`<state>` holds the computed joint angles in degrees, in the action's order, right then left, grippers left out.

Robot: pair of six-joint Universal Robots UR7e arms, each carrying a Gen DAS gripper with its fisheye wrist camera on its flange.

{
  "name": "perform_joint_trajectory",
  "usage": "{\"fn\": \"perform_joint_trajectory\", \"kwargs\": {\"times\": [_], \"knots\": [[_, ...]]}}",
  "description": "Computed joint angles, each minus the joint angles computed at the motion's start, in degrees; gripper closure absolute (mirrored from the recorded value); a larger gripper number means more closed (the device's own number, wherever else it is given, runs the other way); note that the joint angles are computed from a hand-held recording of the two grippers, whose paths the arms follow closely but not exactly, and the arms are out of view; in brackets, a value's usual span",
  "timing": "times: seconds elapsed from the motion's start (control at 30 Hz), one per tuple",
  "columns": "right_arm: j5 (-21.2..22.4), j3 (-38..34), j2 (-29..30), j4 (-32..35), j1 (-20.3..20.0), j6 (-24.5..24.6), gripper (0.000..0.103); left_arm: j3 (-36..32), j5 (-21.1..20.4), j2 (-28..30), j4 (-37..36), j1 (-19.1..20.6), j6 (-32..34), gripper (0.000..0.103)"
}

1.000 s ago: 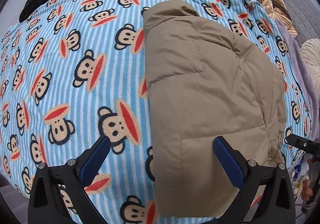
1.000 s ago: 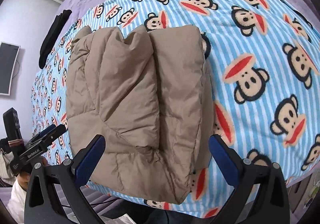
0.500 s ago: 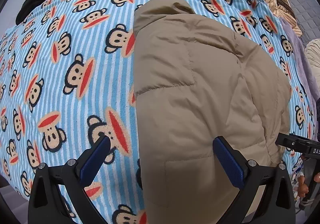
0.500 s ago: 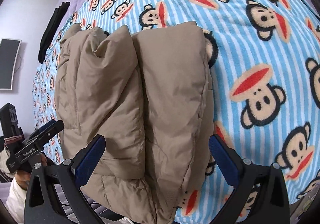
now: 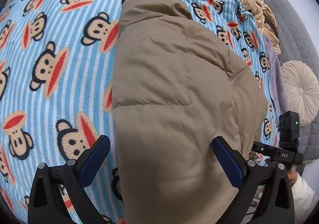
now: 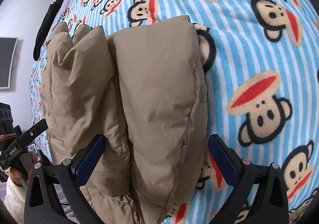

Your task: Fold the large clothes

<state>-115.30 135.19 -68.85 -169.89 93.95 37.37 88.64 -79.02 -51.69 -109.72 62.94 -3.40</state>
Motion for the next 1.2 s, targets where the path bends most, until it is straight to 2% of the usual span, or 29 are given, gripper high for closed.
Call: {"fn": "perform_joint_trajectory", "kwargs": {"times": [0.2,0.3,0.4,0.47,0.6,0.73,0.83,1.0,1.2], "knots": [[5.9,2.6,-0.7,-5.9,-3.2,-4.3,0.000,-4.4,-10.0,3.4,3.6,5.0,0.5,0.000],[9.6,3.8,-0.8,-8.7,-4.8,-6.3,0.000,-4.6,-11.5,4.4,3.3,5.7,0.4,0.000],[15.1,4.6,-0.5,-12.6,-6.7,-8.6,0.000,-4.3,-10.0,5.0,2.9,5.0,2.4,0.000],[14.8,3.8,-0.1,-11.4,-6.7,-9.4,0.000,-4.1,-8.2,5.3,2.6,4.4,4.1,0.000],[10.9,1.5,1.8,-7.5,-7.0,-9.7,0.000,-4.5,-6.9,6.1,2.8,3.9,4.0,0.000],[13.6,2.2,3.2,-11.6,-9.1,-11.0,0.000,-3.5,-6.4,6.7,1.6,2.7,2.8,0.000],[17.1,2.3,4.7,-14.9,-10.2,-12.7,0.000,-2.1,-4.4,6.4,0.2,1.5,2.7,0.000],[20.6,2.3,6.6,-16.7,-12.4,-12.8,0.000,-1.1,-1.8,6.2,-1.0,-0.1,2.1,0.000],[20.5,2.5,6.4,-16.3,-12.4,-11.4,0.000,1.4,2.8,5.3,-4.5,-2.6,1.6,0.000]]}}
